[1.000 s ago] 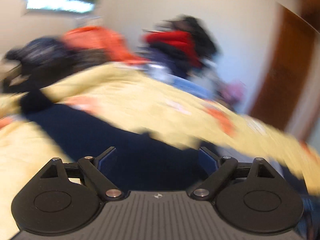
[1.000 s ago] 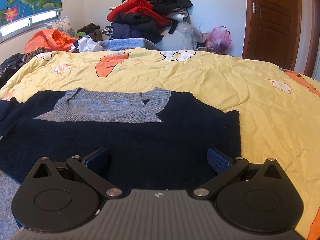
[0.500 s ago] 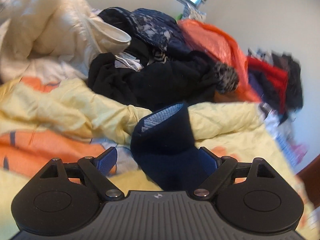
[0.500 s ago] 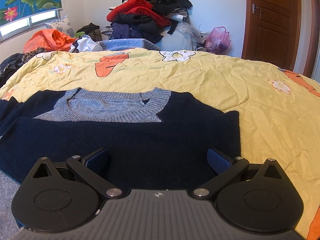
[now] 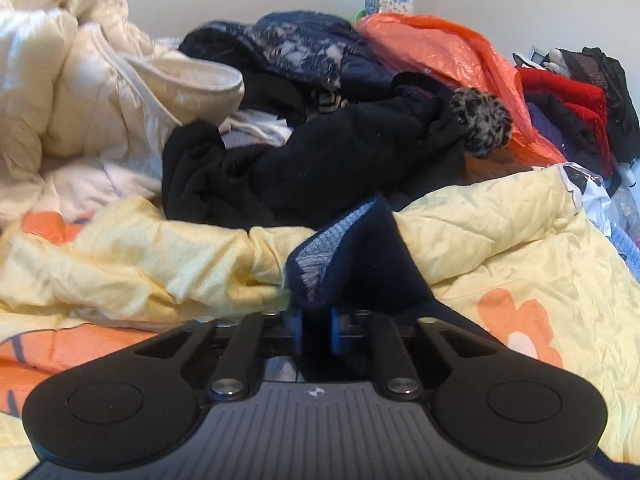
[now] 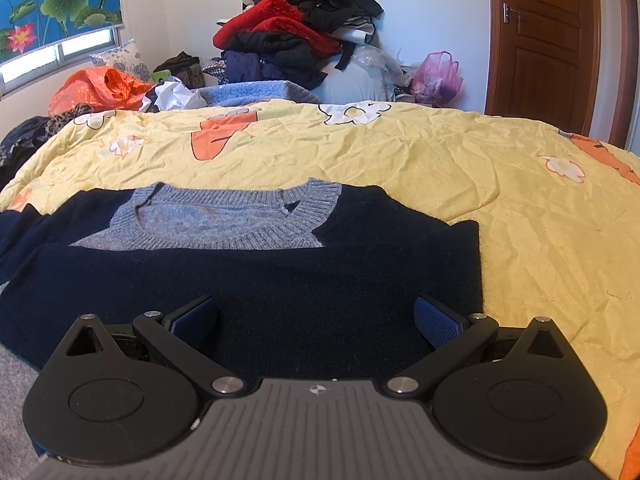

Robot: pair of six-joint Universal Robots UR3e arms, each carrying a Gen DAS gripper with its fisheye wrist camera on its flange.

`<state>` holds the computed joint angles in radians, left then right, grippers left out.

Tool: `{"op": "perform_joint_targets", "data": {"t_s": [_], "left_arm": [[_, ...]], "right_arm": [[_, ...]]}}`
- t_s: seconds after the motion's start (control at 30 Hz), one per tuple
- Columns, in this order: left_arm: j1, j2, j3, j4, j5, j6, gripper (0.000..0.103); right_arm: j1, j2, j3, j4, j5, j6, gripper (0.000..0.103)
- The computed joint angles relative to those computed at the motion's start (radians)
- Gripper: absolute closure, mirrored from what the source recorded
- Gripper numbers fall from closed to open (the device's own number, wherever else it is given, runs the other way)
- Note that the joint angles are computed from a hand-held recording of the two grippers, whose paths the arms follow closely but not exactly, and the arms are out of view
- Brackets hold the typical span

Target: Fold small clothes

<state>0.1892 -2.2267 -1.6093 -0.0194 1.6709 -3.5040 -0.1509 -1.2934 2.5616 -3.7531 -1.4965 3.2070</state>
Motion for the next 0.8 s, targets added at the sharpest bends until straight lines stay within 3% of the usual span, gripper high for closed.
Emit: {"op": "perform_joint_targets", "data": {"t_s": [0.23, 0.3, 0.53, 0.63, 0.73, 0.8], "left_arm": [[-0.125, 0.134, -0.133, 0.161, 0.075, 0.058, 0.099], [-0.186, 0.181, -0.158, 0.172, 0.054, 0.058, 0.099], [-0.592, 0.186, -0.137, 0.221, -0.020, 0.091, 0.099], [-0.809, 0.057, 0.011, 0.106, 0.006, 0.238, 0.098], [-0.979, -0.060, 0.158, -0.042, 0.131, 0.399, 0.096], [-1.038, -0.072, 0.149, -0.032, 0.203, 0.456, 0.094]], "right_arm": [[-0.005, 0.004, 0.005, -0.013, 0.010, 0.006, 0.000], [-0.008, 0.005, 0.008, -0.019, 0.015, 0.009, 0.000], [-0.031, 0.009, 0.029, -0.053, 0.048, 0.018, 0.000], [-0.038, 0.007, 0.034, -0.059, 0.058, 0.021, 0.000], [-0.053, 0.010, 0.044, -0.075, 0.078, 0.025, 0.000], [-0.069, 0.013, 0.055, -0.092, 0.099, 0.026, 0.000]]}}
